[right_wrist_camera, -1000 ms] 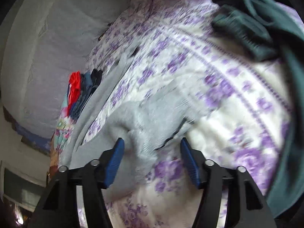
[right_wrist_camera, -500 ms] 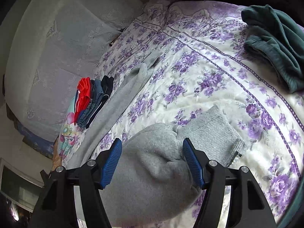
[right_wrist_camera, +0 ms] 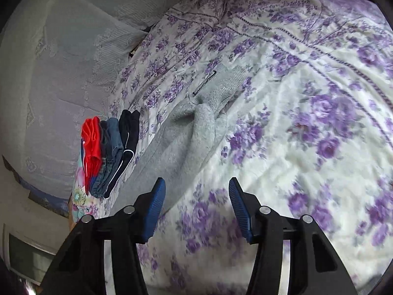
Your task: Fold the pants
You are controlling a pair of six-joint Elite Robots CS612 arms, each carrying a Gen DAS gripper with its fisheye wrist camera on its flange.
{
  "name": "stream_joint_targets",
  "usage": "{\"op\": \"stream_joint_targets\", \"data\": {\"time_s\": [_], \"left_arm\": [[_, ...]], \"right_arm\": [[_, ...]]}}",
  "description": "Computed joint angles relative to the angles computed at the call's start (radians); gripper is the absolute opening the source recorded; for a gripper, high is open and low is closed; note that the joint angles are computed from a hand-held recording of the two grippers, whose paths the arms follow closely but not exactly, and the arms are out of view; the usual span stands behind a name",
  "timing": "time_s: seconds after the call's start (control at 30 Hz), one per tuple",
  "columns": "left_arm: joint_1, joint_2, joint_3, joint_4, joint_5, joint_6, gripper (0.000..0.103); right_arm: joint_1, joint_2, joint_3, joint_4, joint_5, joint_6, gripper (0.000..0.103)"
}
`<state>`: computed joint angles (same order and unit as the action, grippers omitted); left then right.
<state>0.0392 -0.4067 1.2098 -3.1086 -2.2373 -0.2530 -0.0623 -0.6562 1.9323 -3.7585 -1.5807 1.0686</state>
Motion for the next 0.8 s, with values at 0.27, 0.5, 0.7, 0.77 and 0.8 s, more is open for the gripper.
{"op": "stream_joint_targets", "data": {"time_s": [0.27, 0.5, 0.7, 0.77, 0.8], "left_arm": [[0.01, 0.018, -0.025, 0.017, -0.056, -0.037, 0.049], [0.006, 0.02, -0.041, 0.094, -0.07, -0.002, 0.043], [0.001, -0.011, -0.013, 0.126, -0.043, 0.064, 0.054], [-0.008, -0.03, -0.001, 0.141, -0.012, 0.128, 0.062], [-0.015, -0.04, 0.004, 0.152, 0.017, 0.168, 0.064]], "right_arm": [[0.027, 0.0, -0.057, 0.063, -0.057, -0.139, 0.008], [0.012, -0.045, 0.063, 0.167, 0.04, -0.253, 0.017], [0.044, -0.09, 0.13, 0.054, -0.088, -0.145, 0.025], [0.081, -0.122, 0.128, 0.079, -0.195, -0.229, 0.025], [0.097, -0.13, 0.12, 0.087, -0.235, -0.275, 0.025]]}}
